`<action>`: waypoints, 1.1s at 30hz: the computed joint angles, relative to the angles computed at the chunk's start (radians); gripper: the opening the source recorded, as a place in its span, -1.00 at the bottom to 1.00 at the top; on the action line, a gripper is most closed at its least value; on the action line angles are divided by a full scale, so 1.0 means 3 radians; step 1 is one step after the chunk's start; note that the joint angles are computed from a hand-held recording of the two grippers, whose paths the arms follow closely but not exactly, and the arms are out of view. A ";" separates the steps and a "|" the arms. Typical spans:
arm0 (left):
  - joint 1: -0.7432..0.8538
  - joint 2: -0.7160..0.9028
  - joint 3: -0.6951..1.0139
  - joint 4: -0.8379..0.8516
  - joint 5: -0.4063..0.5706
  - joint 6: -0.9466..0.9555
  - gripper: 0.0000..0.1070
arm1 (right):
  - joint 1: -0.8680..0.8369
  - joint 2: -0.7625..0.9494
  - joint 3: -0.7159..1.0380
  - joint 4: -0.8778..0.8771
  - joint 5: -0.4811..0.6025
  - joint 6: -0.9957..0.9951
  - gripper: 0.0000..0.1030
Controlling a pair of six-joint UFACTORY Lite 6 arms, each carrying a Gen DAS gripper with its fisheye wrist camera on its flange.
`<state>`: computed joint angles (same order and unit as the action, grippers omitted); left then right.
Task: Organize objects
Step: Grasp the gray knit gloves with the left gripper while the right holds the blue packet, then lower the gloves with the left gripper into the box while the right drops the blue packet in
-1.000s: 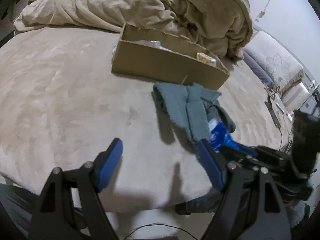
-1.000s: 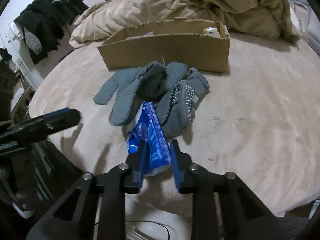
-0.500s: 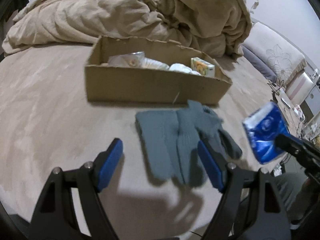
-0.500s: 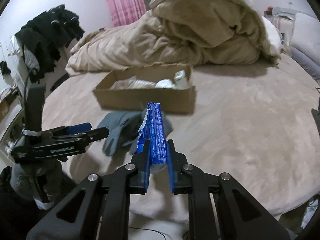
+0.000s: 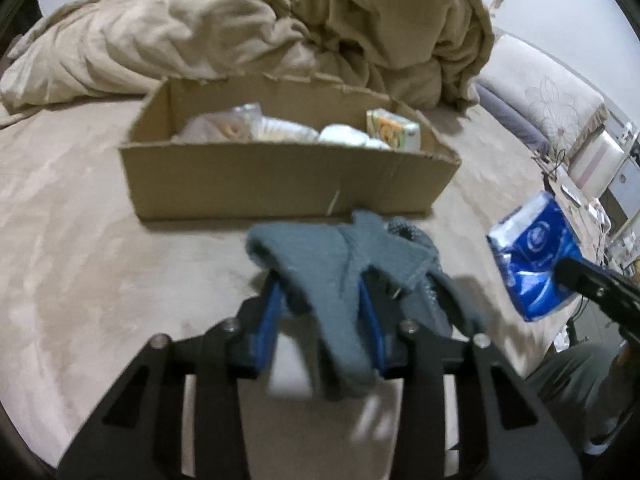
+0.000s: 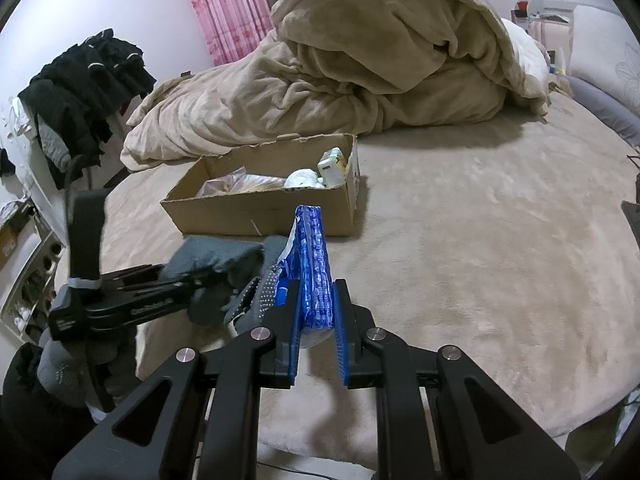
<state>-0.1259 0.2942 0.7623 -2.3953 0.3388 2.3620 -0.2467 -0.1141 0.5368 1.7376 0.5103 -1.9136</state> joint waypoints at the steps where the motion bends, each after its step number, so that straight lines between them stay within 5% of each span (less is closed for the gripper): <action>1: 0.0007 -0.0105 -0.0084 -0.0039 0.0004 0.0043 -0.30 | 0.0000 0.0003 0.0000 0.0009 0.0001 -0.0013 -0.69; 7: 0.0237 -0.0920 -0.0625 0.0487 0.0043 -0.0398 -0.30 | 0.0107 -0.0197 -0.0069 -0.0066 -0.0049 0.0116 -0.69; 19: 0.1080 -0.2216 -0.0768 0.2878 0.0540 -0.2581 -0.30 | 0.0451 -0.0726 0.0008 -0.0657 -0.0238 0.0950 -0.69; 25: 0.1239 -0.2079 -0.0304 0.3044 0.0650 -0.2732 -0.30 | 0.0662 -0.0715 0.0315 -0.0829 -0.0348 0.1206 -0.69; 33: 0.1076 -0.1226 0.0459 0.2792 0.0510 -0.2490 -0.30 | 0.0791 0.0024 0.1143 -0.0689 -0.0459 0.1068 -0.69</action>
<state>0.1970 -0.0735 0.9001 -1.5578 0.4917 1.6151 -0.0094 -0.1068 0.8798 1.5308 0.3726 -1.5934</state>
